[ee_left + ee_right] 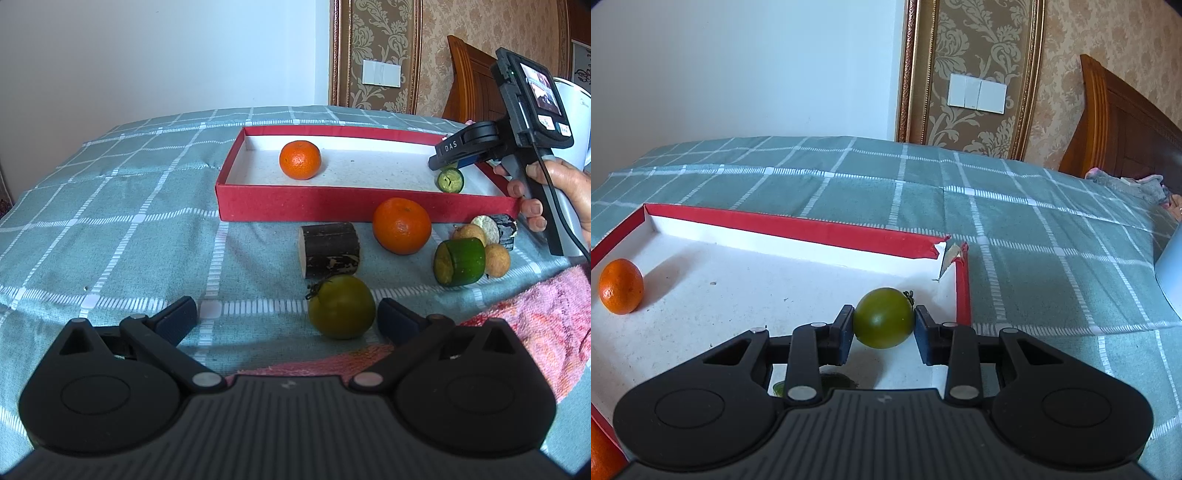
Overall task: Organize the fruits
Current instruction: 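Carry the green tomato into the red tray and open the right tool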
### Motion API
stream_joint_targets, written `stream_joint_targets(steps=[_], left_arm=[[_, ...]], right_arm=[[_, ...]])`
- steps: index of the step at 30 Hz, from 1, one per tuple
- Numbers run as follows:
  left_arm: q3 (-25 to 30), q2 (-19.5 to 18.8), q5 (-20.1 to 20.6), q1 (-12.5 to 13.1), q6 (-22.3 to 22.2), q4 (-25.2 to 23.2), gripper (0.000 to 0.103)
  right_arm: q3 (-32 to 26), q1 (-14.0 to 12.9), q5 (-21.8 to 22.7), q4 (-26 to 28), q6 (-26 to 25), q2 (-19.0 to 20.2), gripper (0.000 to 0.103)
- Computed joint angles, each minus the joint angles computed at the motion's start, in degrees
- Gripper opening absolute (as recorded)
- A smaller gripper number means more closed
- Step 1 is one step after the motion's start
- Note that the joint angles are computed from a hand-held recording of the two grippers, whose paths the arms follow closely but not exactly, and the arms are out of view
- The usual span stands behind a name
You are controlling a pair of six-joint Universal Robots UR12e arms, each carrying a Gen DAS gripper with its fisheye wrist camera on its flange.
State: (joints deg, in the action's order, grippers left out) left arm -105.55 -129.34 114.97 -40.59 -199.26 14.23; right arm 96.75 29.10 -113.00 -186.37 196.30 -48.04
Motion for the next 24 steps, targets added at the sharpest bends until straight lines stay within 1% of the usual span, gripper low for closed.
stream_joint_targets(steps=[6, 7, 8, 11, 12, 15, 19, 20, 21, 22, 23, 24], left_arm=[[0.0, 0.0, -0.01, 0.0, 0.01, 0.0, 0.103], [0.0, 0.0, -0.01, 0.0, 0.01, 0.0, 0.103], [0.0, 0.0, -0.01, 0.0, 0.01, 0.0, 0.103], [0.0, 0.0, -0.01, 0.0, 0.01, 0.0, 0.103], [0.02, -0.02, 0.02, -0.01, 0.01, 0.0, 0.103], [0.02, -0.02, 0.02, -0.01, 0.01, 0.0, 0.103], [0.01, -0.05, 0.05, 0.01, 0.12, 0.09, 0.103], [-0.01, -0.08, 0.17, -0.01, 0.23, 0.27, 0.102], [-0.15, -0.21, -0.09, 0.0, 0.87, 1.27, 0.097], [-0.32, -0.41, -0.43, -0.01, 2.04, 2.75, 0.091], [-0.37, -0.58, -0.38, -0.13, 3.06, 3.62, 0.088], [-0.32, -0.72, -0.07, -0.28, 3.85, 4.05, 0.087]], right_arm=[[0.21, -0.05, 0.28, -0.46, 0.25, -0.05, 0.035], [0.43, -0.12, 0.6, -1.28, 0.17, -0.07, 0.037], [0.61, -0.1, 0.59, -1.94, 0.07, -0.08, 0.041], [1.2, 0.1, -0.24, -4.3, -0.18, -0.07, 0.049], [1.48, 0.1, -0.1, -5.03, -0.27, -0.15, 0.051], [2.68, 0.19, -0.61, -7.14, 0.61, -0.63, 0.052], [5.77, -0.05, 1.73, -10.64, 3.31, -2.3, 0.053], [6.5, 0.07, 1.76, -11.33, 3.95, -2.75, 0.053], [7.19, 0.26, 1.47, -12.31, 4.59, -3.09, 0.054], [7.85, 0.44, 1.24, -13.64, 5.08, -3.32, 0.058], [8.49, 0.58, 1.24, -15.03, 5.24, -3.53, 0.061], [9.01, 0.72, 1.23, -16.22, 5.19, -3.7, 0.061]])
